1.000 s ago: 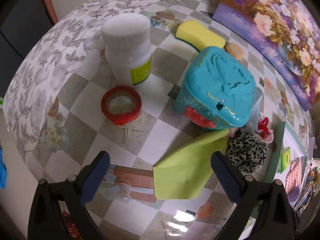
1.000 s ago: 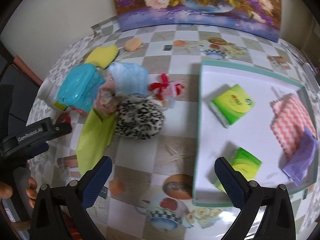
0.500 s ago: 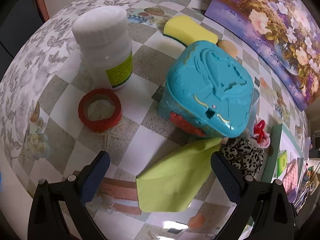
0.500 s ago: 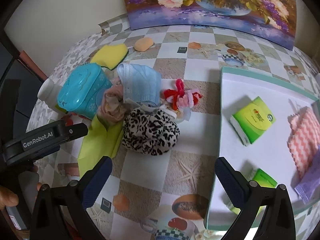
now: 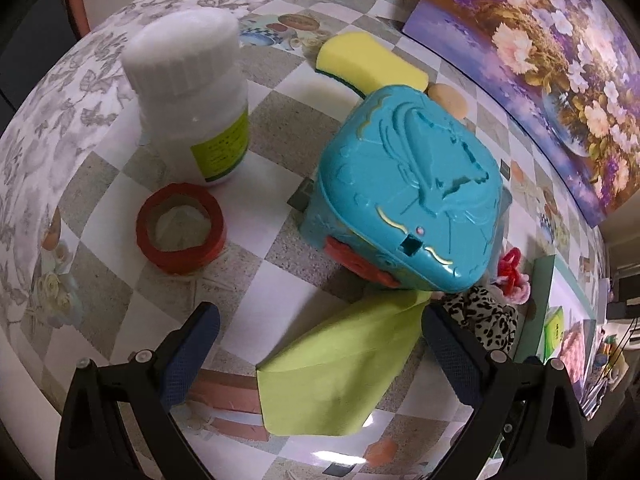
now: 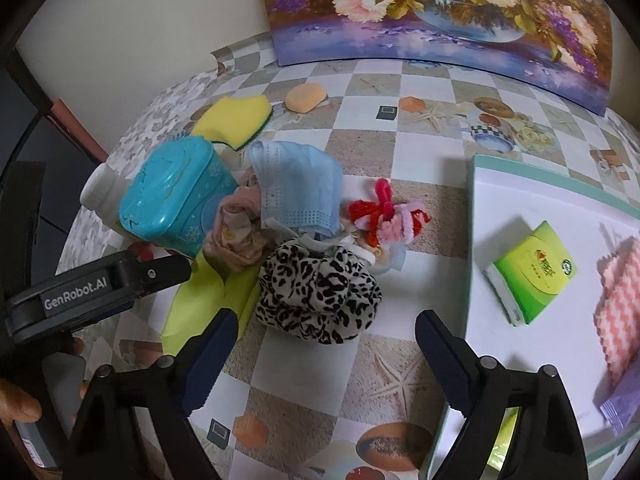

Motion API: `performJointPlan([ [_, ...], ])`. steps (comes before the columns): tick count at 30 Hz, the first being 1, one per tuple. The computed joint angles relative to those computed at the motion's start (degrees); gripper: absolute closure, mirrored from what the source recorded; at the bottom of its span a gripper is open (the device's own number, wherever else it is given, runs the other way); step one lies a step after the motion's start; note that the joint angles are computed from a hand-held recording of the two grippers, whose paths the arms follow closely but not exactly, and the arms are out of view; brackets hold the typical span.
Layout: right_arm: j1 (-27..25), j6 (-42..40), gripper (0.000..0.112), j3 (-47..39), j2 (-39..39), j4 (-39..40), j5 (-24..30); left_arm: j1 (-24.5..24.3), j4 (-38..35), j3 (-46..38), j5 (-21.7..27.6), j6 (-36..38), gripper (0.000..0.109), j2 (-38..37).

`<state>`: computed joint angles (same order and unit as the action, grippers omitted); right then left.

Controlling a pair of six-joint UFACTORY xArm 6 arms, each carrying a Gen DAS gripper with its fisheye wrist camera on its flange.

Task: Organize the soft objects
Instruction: 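Move both tools back toward the remaining items beside the tray, then grasp the lime-green cloth with the left tool while the right tool grasps the leopard-print scrunchie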

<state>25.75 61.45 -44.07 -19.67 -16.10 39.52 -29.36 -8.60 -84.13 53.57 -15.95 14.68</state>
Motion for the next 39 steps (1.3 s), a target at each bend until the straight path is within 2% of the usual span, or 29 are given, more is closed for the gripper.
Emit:
performJointPlan([
  [8,-1.15,-3.14,0.03,0.08,2.25,2.61,-3.33,-0.09,-1.2,-2.38,1.06,0.27,0.008,2.83],
  [16,-1.7,-5.27,0.05,-0.18,4.6,4.59,-5.48,-0.31,-0.95,-3.99,1.25,0.3,0.009,4.76],
  [23,-1.93,-5.19,0.06,0.37,4.26,5.25,-6.04,-2.31,2.94,-5.75,2.56,1.37,0.027,5.92],
  [30,-1.89,-5.72,0.078,1.2,3.15,7.01,-6.0,-5.1,9.31,-7.17,4.14,-0.07,0.038,7.01],
  [33,-1.93,-5.54,0.078,1.81,2.49,7.63,-6.08,-6.11,9.2,-6.82,3.45,1.15,0.055,6.75],
  [35,-1.88,-5.7,0.08,2.17,2.04,8.08,-6.01,-6.69,8.61,-6.66,3.08,2.3,0.071,6.61],
  [39,-1.71,-5.96,0.081,2.51,1.4,8.61,-5.52,-7.89,8.22,-5.93,2.25,3.52,0.087,6.18],
])
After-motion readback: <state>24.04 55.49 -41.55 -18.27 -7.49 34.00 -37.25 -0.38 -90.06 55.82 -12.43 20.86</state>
